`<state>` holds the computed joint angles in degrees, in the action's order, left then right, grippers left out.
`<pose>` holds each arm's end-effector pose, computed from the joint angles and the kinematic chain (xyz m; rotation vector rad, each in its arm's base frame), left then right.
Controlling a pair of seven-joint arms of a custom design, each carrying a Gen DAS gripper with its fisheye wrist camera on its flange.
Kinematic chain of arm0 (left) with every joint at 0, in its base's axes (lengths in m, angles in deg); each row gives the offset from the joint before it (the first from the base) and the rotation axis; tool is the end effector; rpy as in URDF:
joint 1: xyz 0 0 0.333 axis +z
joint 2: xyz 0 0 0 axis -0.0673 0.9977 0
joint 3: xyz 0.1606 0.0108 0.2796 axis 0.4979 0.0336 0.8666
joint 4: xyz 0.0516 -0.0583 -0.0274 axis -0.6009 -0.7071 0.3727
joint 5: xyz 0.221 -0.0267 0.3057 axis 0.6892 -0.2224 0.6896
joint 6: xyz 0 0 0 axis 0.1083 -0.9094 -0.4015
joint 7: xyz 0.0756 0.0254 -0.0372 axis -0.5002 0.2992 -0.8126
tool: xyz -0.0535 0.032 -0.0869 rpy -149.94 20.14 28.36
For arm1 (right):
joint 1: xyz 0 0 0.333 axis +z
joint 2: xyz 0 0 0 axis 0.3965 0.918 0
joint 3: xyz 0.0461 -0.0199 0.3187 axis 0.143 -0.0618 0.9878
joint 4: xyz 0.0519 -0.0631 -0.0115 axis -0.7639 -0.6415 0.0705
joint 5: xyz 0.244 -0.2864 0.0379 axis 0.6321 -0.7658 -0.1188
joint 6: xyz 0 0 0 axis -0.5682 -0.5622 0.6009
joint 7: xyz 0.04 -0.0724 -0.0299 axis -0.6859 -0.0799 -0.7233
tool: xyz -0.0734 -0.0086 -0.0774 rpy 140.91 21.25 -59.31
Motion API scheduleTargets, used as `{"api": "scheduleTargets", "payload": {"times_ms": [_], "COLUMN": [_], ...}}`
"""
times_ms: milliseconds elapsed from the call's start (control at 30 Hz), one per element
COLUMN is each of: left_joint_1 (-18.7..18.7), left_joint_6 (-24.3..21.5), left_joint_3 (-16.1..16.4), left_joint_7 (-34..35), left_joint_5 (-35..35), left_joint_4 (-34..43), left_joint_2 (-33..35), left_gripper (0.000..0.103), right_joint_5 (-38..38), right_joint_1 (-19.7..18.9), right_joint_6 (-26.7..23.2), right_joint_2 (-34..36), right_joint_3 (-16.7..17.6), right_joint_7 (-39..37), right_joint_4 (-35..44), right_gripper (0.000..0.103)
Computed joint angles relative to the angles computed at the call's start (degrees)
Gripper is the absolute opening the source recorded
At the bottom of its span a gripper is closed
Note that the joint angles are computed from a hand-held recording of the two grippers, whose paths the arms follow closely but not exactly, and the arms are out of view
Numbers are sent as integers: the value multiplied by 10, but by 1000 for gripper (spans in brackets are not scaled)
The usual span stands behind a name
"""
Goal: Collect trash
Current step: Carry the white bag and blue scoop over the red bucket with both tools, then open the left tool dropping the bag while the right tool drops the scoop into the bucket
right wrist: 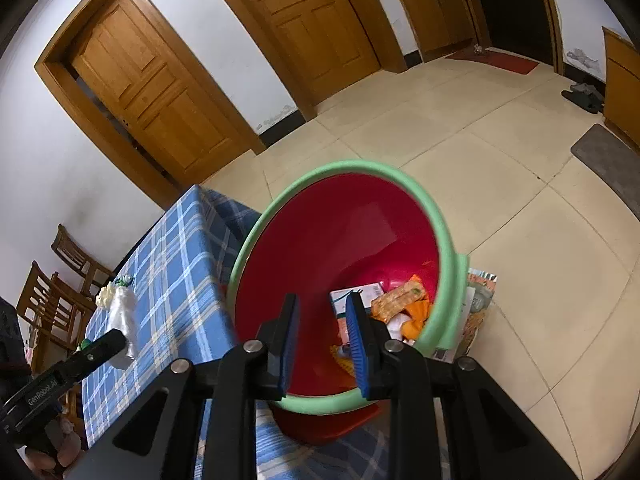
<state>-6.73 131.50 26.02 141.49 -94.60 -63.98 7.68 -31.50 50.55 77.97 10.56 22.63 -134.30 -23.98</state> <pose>0.6947 -0.2500 0.3674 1.2831 -2.6088 1.0872 0.5625 0.2662 0.3384 -0.7132 2.3645 -0.5601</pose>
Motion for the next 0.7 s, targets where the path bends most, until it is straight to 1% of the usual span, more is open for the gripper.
{"api": "scheduleTargets", "payload": {"times_ms": [267,433,567,700], "left_joint_1": [-37,-67,-76,-82], "left_joint_6": [-14,-39,-47,-57], "left_joint_3": [-1,6,6,10], "left_joint_7": [4,-11,-19,-32], "left_joint_5": [37,69,83,92], "left_joint_4": [23,66,80,94], "left_joint_2": [19,49,58,67], "left_gripper": [31,31,31,32], "right_joint_5": [-29,-39,-46,-50], "right_joint_1": [-8,-18,-26,-30], "right_joint_6": [-5,-4,1,6], "right_joint_2": [-27,-35,-39,-37], "right_joint_3": [3,9,13,15], "right_joint_7": [44,67,80,87], "right_joint_4": [-35,-50,-59,-58], "right_gripper": [32,38,39,45]}}
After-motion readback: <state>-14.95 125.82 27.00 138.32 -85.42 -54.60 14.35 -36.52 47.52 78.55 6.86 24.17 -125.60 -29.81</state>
